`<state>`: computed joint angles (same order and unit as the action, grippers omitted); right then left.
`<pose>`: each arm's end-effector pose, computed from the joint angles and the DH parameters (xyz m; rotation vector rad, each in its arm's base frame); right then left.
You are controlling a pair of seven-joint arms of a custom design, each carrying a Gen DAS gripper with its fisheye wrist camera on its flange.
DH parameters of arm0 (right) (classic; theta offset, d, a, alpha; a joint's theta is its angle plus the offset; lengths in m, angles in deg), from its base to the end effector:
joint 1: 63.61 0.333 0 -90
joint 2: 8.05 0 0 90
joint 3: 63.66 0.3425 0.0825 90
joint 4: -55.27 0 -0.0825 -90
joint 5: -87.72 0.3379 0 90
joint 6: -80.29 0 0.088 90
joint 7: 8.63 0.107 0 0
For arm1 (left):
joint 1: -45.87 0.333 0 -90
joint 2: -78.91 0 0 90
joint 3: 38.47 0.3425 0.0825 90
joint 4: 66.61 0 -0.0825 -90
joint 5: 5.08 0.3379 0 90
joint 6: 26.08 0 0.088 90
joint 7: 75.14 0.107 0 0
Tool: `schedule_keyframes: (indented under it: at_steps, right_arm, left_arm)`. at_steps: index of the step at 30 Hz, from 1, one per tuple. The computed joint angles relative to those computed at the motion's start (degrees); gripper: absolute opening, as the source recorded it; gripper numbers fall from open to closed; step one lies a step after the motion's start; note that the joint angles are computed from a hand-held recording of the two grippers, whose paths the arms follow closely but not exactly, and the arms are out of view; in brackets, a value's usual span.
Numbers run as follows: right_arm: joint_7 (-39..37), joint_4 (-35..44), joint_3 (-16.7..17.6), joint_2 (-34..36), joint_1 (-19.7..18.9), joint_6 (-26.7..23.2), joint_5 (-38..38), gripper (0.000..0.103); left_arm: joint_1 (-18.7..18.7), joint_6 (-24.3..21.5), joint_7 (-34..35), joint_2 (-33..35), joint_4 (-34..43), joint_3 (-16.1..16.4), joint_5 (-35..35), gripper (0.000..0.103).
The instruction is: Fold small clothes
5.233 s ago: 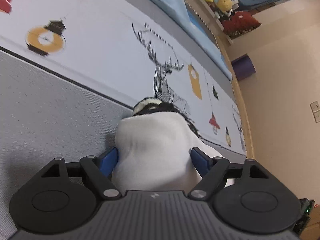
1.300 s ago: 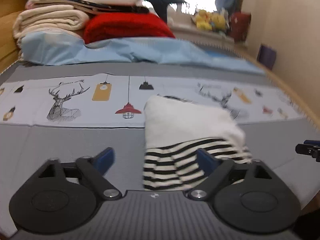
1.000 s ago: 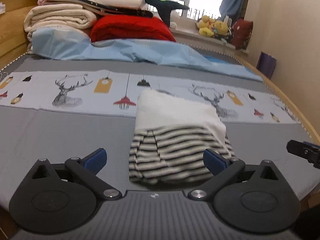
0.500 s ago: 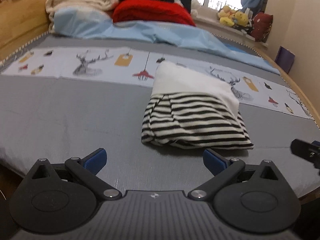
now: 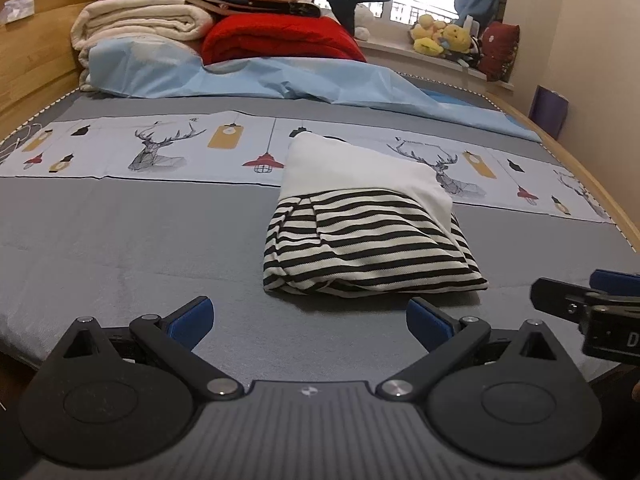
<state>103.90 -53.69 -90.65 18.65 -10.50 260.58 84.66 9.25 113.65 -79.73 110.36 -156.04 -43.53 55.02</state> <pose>0.5643 0.3367 0.4299 -1.8774 1.4580 -0.5989 0.5320 -0.4545 0.4086 -1.9327 1.5399 -0.7481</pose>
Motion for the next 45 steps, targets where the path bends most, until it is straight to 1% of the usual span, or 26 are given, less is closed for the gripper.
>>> schedule_keyframes:
  at_steps: [13,42,45]
  right_arm:
    - [-0.7,0.3,1.7,-0.2,-1.3,-0.1,-0.1,0.087]
    - [-2.6,-0.1,2.6,-0.6,-1.9,0.0,-0.7,0.087]
    - [-2.8,-0.1,2.5,-0.5,-1.8,0.0,-0.5,0.087]
  left_arm:
    - [0.1,1.1,0.2,-0.3,-0.6,-0.1,0.5,0.103]
    - [0.0,1.8,0.9,-0.1,-0.5,0.1,0.2,0.103]
    - [0.2,2.5,1.2,-0.2,-0.9,0.1,0.5,0.103]
